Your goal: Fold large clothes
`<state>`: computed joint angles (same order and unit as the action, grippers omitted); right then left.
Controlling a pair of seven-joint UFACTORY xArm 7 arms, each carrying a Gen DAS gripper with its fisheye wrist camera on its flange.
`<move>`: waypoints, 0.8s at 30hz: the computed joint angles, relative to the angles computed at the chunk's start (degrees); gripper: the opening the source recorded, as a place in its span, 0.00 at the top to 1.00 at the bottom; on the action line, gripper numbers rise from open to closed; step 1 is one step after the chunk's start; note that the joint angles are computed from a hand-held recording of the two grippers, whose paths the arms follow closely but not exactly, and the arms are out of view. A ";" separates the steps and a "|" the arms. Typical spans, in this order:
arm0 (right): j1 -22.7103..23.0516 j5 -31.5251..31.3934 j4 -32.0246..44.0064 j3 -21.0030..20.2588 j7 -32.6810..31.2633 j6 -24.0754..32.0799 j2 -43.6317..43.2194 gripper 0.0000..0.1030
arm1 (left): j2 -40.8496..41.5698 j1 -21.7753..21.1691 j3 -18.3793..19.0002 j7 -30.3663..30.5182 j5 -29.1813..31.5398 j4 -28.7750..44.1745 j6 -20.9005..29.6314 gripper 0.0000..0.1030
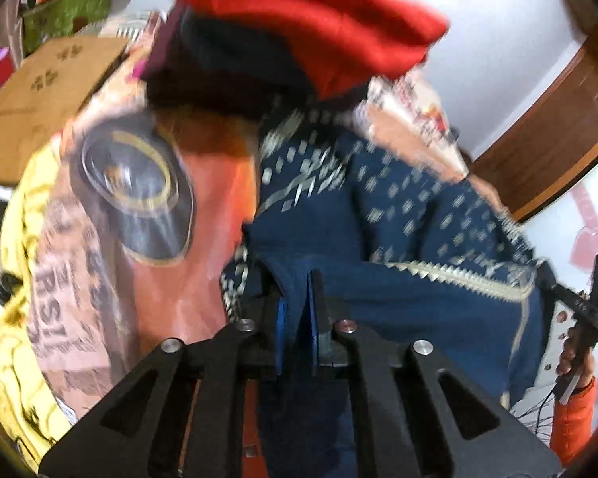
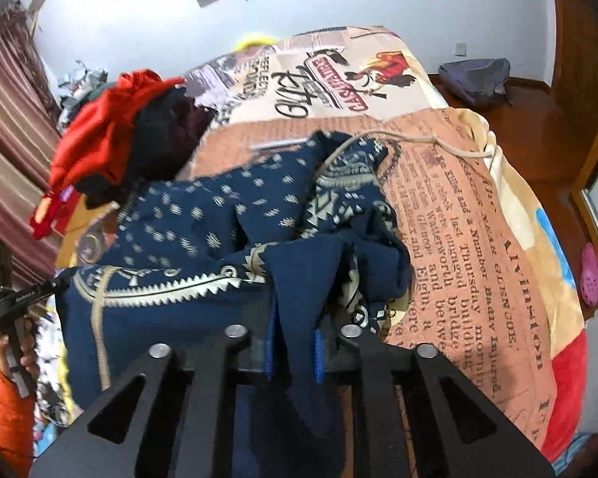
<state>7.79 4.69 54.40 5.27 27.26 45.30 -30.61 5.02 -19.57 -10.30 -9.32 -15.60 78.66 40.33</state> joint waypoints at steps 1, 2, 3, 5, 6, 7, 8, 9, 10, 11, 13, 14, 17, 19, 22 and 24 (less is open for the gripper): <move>0.12 0.08 -0.71 0.15 0.11 -0.73 -0.61 0.81 | 0.36 -0.09 -0.01 -0.22 0.42 -0.03 1.03 0.90; 0.23 0.18 -0.53 -0.18 -0.23 0.02 -1.14 0.79 | 0.55 -0.10 -0.07 -0.07 0.33 0.01 2.04 0.86; 0.30 0.08 0.16 -0.10 -0.32 1.62 -1.29 0.74 | 0.36 0.00 -0.06 0.29 0.05 -0.12 2.61 0.84; -0.05 -1.01 2.18 0.40 -0.31 5.66 -1.10 0.63 | -1.10 0.01 -0.07 0.76 -0.13 -1.23 3.22 0.66; -0.06 -1.35 2.85 0.42 -0.69 6.82 -1.09 0.57 | -2.00 0.07 -0.01 1.09 -0.38 -1.78 3.74 0.60; 0.03 -1.77 3.03 0.68 -1.00 8.12 -2.03 0.50 | -2.81 0.12 0.07 1.27 -0.71 -2.05 4.83 0.51; -0.09 -2.14 2.91 0.75 -1.21 8.63 -2.59 0.47 | -3.77 0.28 0.19 2.04 -1.84 -2.38 6.36 0.47; -0.26 -2.55 2.69 1.06 -1.09 9.14 -3.32 0.44 | -4.57 0.36 0.32 2.81 -2.72 -2.80 7.29 0.47; -0.17 -2.67 2.11 1.24 -1.08 9.97 -4.65 0.43 | -5.61 0.42 0.46 3.53 -3.06 -3.37 8.49 0.47; 0.00 -2.48 1.65 1.16 -1.25 10.46 -5.35 0.42 | -6.37 0.37 0.50 3.39 -2.40 -3.70 9.40 0.47; 0.35 -1.72 0.45 1.01 -1.21 12.53 -7.04 0.42 | -8.10 0.32 0.60 2.93 -0.82 -5.08 10.89 0.47; 0.41 -1.43 0.26 0.97 -1.14 13.67 -7.24 0.42 | -9.05 0.33 0.81 3.31 -1.48 -6.08 11.56 0.47; 1.18 0.06 -0.88 0.91 -1.04 16.50 -8.24 0.42 | -10.98 0.21 1.93 6.62 -8.28 -9.07 12.94 0.47; 2.46 2.29 -2.65 0.37 -1.58 16.57 -9.41 0.42 | -11.51 0.00 3.13 10.95 -16.69 -11.32 14.26 0.46; 3.90 6.15 -5.63 -0.36 -1.46 14.53 -10.83 0.41 | -11.77 0.25 3.76 12.64 -25.65 -14.69 12.76 0.42; 3.37 5.73 -6.69 1.03 -0.12 12.86 -11.18 0.39 | -11.99 0.46 4.00 13.08 -29.99 -15.96 11.38 0.41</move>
<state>11.16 10.42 47.71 6.30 27.14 58.16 -41.79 -6.97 -19.11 -6.31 3.76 -45.59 62.70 51.70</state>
